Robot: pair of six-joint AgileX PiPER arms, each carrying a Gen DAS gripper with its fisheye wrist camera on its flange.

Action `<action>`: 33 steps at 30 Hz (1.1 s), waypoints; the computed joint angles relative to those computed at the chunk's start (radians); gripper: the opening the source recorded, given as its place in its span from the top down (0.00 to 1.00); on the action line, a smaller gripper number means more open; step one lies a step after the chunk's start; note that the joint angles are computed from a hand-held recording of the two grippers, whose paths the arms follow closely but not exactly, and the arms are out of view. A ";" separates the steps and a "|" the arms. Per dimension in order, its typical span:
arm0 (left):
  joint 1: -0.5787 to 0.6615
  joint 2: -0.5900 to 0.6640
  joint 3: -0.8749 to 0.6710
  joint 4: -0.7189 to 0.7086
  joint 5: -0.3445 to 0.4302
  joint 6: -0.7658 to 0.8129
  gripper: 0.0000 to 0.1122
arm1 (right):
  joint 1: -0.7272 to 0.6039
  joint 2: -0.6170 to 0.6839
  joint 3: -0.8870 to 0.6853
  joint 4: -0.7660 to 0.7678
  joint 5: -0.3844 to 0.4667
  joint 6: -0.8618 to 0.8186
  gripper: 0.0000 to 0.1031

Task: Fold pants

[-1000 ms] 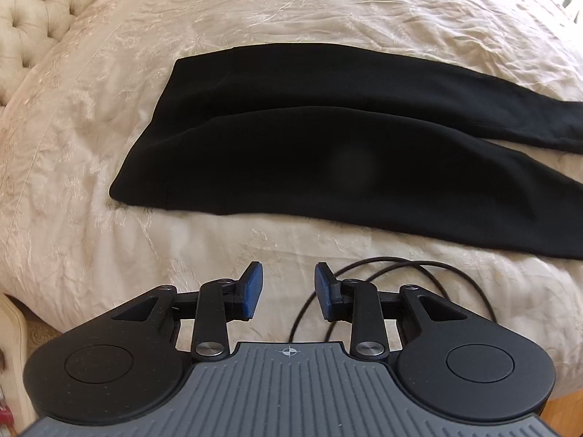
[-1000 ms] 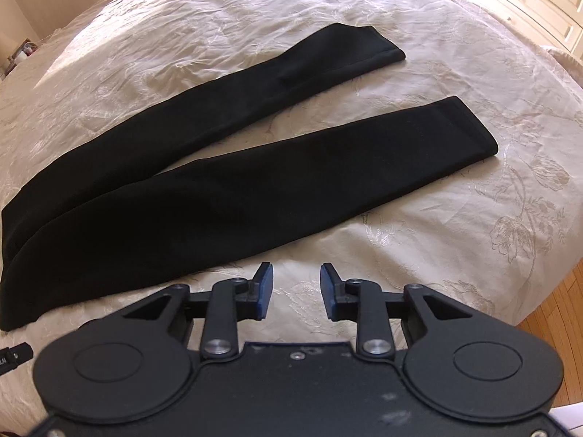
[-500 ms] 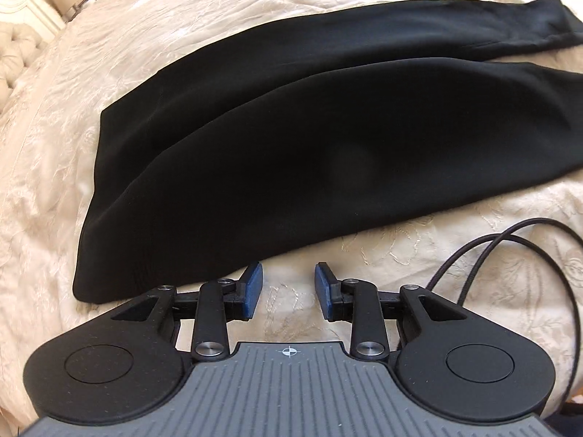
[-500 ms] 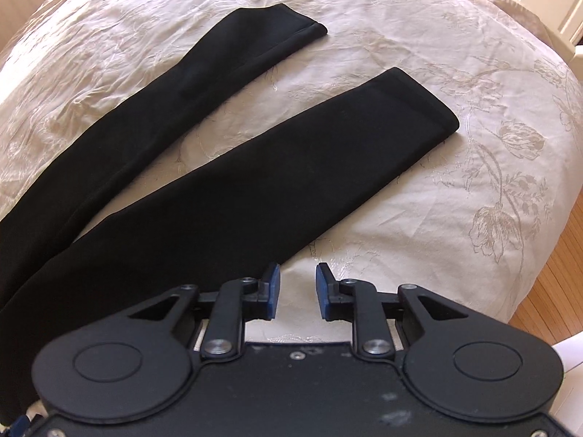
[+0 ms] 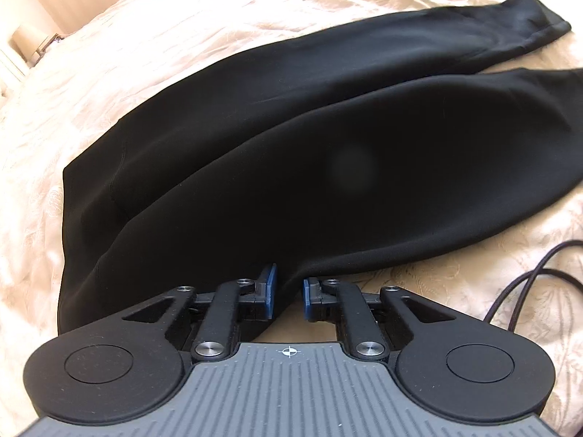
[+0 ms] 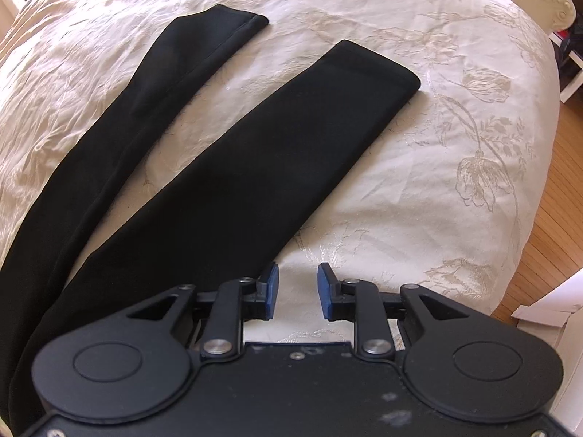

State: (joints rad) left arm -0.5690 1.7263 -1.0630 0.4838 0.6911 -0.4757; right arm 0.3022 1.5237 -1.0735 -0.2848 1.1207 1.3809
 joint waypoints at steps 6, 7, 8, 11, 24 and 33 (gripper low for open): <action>0.000 -0.046 0.012 -0.025 0.022 -0.040 0.92 | -0.139 -0.021 0.072 0.018 -0.092 -0.020 0.73; -0.009 -0.054 0.009 -0.019 0.036 -0.058 0.92 | -0.170 -0.022 0.087 0.030 -0.119 -0.035 0.73; -0.004 -0.059 0.003 -0.020 0.051 -0.062 0.92 | -0.209 -0.022 0.103 0.046 -0.150 -0.059 0.73; 0.011 -0.069 -0.028 -0.024 0.095 -0.069 0.92 | -0.319 0.011 0.124 0.104 -0.243 -0.137 0.73; 0.053 -0.007 -0.351 -0.051 0.314 0.027 0.92 | -0.487 0.081 -0.133 0.248 -0.269 -0.519 0.96; 0.145 0.373 -0.899 -0.119 0.477 0.148 0.92 | -0.419 0.413 -0.612 0.222 -0.138 -0.576 0.96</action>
State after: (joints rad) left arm -0.4240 2.0996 -1.9622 0.3651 1.1684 -0.3274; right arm -0.1172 1.9367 -1.6852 -0.0630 0.9824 0.8050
